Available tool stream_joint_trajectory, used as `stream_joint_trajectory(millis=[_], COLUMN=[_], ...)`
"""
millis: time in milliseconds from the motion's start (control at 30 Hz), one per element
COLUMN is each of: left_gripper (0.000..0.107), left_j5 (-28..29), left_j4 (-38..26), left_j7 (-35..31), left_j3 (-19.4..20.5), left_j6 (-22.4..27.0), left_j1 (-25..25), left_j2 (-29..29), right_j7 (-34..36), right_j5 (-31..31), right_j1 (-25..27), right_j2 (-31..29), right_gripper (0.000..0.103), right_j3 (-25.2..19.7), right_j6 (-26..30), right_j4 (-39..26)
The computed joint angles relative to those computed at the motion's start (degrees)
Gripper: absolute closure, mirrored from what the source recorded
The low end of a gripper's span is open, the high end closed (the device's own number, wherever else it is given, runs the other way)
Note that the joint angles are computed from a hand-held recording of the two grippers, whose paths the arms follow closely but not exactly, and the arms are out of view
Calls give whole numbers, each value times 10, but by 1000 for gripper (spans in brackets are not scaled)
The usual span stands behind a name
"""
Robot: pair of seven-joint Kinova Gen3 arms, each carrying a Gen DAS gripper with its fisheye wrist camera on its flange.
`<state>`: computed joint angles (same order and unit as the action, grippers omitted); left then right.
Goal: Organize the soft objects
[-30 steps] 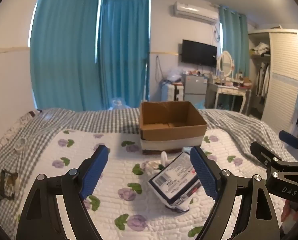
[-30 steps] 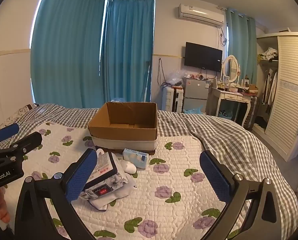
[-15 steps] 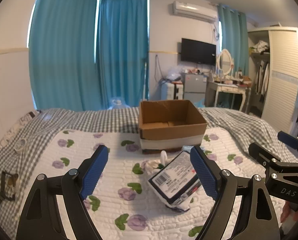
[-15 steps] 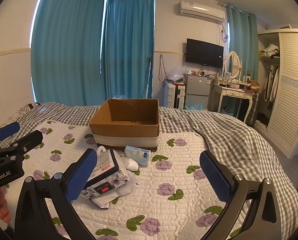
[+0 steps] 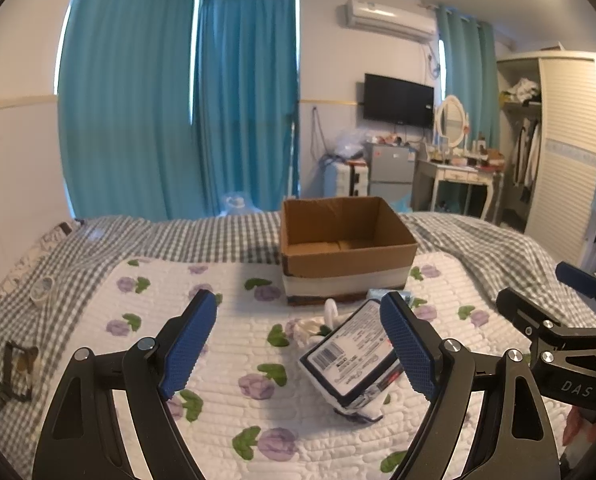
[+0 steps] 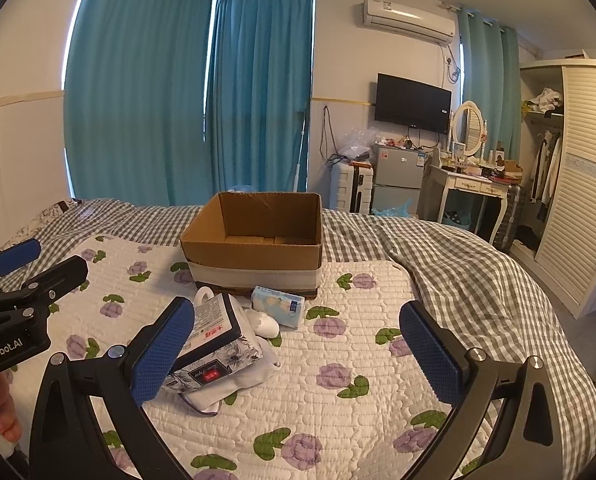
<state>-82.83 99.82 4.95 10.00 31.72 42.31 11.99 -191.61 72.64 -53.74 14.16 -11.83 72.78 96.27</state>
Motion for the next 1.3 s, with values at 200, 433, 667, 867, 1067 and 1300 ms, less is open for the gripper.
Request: stream_joint_trajectory(millis=[200, 433, 667, 867, 1067, 1300], left_gripper=[22, 22, 22, 22, 22, 22], left_j5=[-2, 0, -1, -1, 2, 2], left_j4=[2, 3, 5, 5, 3, 4], left_j7=[4, 1, 2, 1, -1, -1], left_j3=[1, 1, 1, 1, 1, 1], left_j6=[2, 1, 0, -2, -1, -2], left_j1=[0, -3, -4, -5, -4, -4], left_j2=[-1, -1, -2, -3, -2, -2], right_j7=[1, 2, 5, 3, 5, 5], right_j5=[-1, -1, -3, -3, -4, -5], right_j1=[0, 1, 0, -2, -2, -3], right_j2=[0, 0, 1, 2, 2, 2], right_gripper=[0, 0, 0, 0, 0, 0], right_j3=[0, 0, 0, 0, 1, 0], right_j6=[0, -1, 0, 2, 2, 2], right_j4=[-1, -1, -2, -3, -3, -3])
